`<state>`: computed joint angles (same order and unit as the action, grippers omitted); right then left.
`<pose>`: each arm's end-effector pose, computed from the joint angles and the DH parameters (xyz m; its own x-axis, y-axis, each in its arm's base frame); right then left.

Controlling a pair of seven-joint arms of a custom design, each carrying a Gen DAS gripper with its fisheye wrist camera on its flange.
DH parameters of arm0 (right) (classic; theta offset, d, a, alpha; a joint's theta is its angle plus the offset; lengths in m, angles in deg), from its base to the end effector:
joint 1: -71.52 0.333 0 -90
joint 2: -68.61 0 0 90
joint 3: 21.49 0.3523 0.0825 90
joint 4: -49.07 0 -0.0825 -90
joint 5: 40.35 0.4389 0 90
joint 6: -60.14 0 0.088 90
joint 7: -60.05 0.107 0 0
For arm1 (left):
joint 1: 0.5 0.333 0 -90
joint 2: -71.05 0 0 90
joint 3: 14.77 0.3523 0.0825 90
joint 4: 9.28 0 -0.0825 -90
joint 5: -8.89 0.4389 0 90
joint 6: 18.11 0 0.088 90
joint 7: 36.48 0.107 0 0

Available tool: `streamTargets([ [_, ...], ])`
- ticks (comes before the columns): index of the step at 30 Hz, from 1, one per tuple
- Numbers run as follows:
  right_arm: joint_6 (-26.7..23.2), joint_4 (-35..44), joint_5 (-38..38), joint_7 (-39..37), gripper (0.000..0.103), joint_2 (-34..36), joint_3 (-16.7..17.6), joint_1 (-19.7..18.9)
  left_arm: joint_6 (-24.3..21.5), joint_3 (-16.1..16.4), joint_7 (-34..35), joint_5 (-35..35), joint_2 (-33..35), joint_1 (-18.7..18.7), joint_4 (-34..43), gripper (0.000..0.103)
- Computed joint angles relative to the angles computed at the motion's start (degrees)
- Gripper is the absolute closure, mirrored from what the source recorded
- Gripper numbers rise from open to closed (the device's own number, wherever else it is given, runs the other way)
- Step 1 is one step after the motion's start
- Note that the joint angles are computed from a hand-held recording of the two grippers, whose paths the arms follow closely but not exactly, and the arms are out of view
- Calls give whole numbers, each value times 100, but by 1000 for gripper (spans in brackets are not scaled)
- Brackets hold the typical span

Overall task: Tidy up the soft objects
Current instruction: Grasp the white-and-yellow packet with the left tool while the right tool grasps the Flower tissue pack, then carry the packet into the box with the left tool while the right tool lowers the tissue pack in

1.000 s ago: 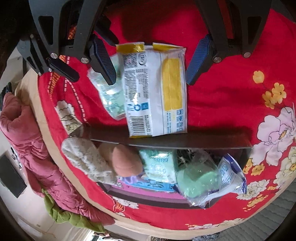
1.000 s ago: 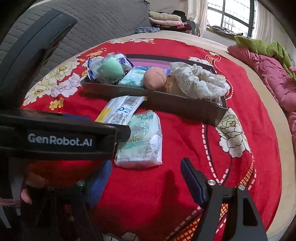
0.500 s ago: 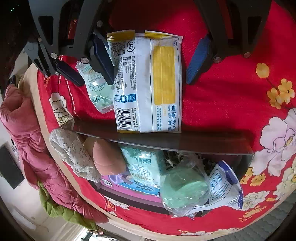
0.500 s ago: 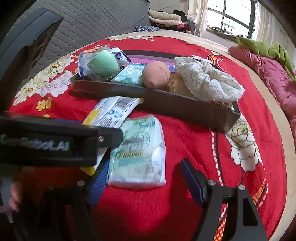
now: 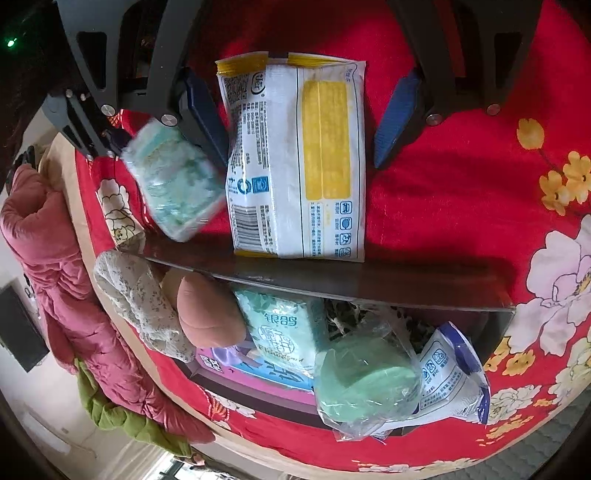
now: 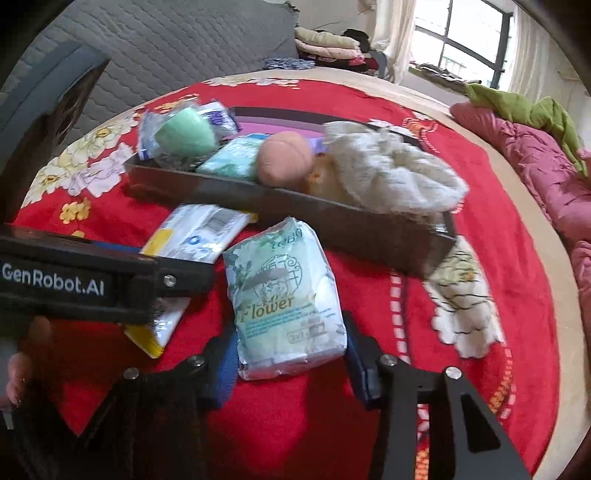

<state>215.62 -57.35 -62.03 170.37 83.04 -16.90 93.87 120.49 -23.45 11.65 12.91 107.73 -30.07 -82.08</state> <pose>0.6367 0.3335 0.4600 0.3601 -0.9276 0.0995 -0.7282 -0.3461 -0.5916 0.6864 -0.4951 0.4512 0.0064 -0.9380 0.3465 -0.9266 -0.1359 -0.3507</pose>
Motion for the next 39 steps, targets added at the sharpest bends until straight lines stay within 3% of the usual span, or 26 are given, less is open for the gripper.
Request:
streamTargets([
  [3, 70, -88, 157, 38, 55, -90, -1, -77, -118, 58, -36, 97, 100, -67, 173, 26],
  [6, 214, -191, 428, -9, 55, -189, 44, -194, -370, 179, -74, 362, 219, -206, 424, 42],
  [10, 411, -302, 655, -51, 55, -307, 80, -266, -462, 185, -59, 513, 246, -235, 514, 46],
  [19, 712, -416, 1185, -473, 55, -495, 218, -359, -138, 123, -68, 541, -201, -182, -1, 46],
  [24, 870, -396, 1146, -320, 55, -566, 148, -308, 75, 171, -134, 752, -439, -223, -134, 46],
  [30, 928, -310, 1078, -162, 55, -578, 103, -323, 171, 222, -268, 999, -531, -263, -37, 46],
  [39, 1025, -26, 814, 239, 55, -470, -24, -362, -82, 315, -278, 1187, -121, -329, 828, 46],
])
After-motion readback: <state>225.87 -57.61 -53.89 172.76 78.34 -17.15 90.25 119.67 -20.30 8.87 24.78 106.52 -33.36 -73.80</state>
